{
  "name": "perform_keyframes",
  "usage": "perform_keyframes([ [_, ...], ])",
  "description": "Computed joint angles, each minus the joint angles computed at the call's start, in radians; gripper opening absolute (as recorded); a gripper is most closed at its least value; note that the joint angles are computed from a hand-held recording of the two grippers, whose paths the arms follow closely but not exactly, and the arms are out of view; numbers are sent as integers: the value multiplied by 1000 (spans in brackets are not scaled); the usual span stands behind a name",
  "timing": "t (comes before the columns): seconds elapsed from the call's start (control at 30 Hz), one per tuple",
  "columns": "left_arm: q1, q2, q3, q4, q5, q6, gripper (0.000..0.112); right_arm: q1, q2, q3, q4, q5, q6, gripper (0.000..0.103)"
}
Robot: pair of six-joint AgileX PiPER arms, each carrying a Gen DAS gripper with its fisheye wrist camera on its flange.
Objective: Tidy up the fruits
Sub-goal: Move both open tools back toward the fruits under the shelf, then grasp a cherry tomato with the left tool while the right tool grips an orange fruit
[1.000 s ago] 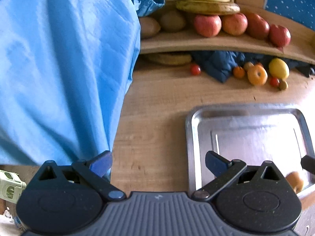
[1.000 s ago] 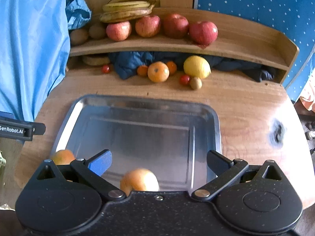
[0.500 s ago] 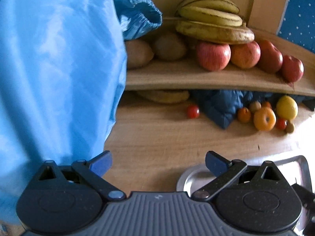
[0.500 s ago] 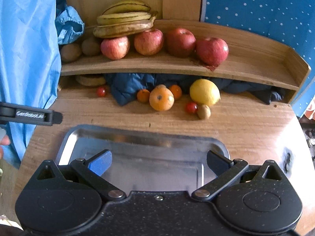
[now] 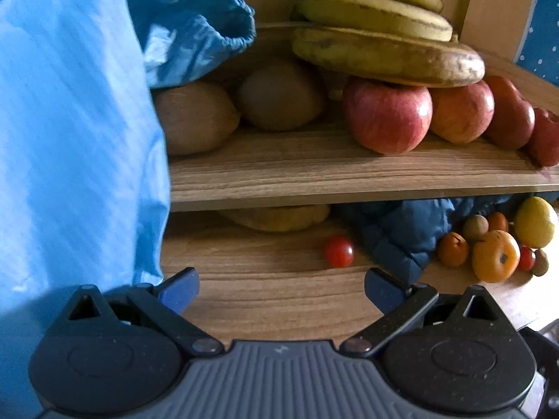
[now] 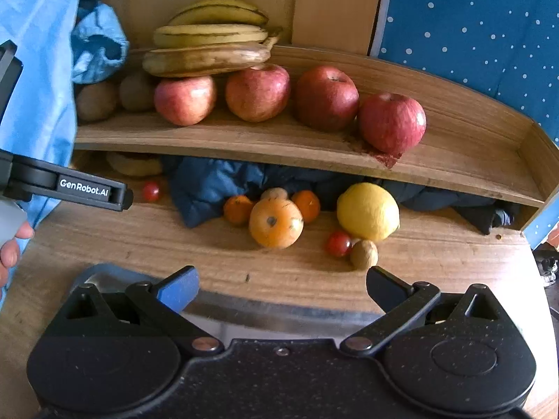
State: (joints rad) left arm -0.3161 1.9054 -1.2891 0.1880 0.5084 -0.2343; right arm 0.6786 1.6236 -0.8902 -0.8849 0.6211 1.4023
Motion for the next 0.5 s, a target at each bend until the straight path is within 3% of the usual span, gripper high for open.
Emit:
perform_keyframes([
  [0.23,9,83,-90,-51,31,66,102,-56,98,-69,-9,-34,-28,99],
  [0.5,14,142,-159,-93,46,103,96,-92,174,-134,7,-50,-74,85],
])
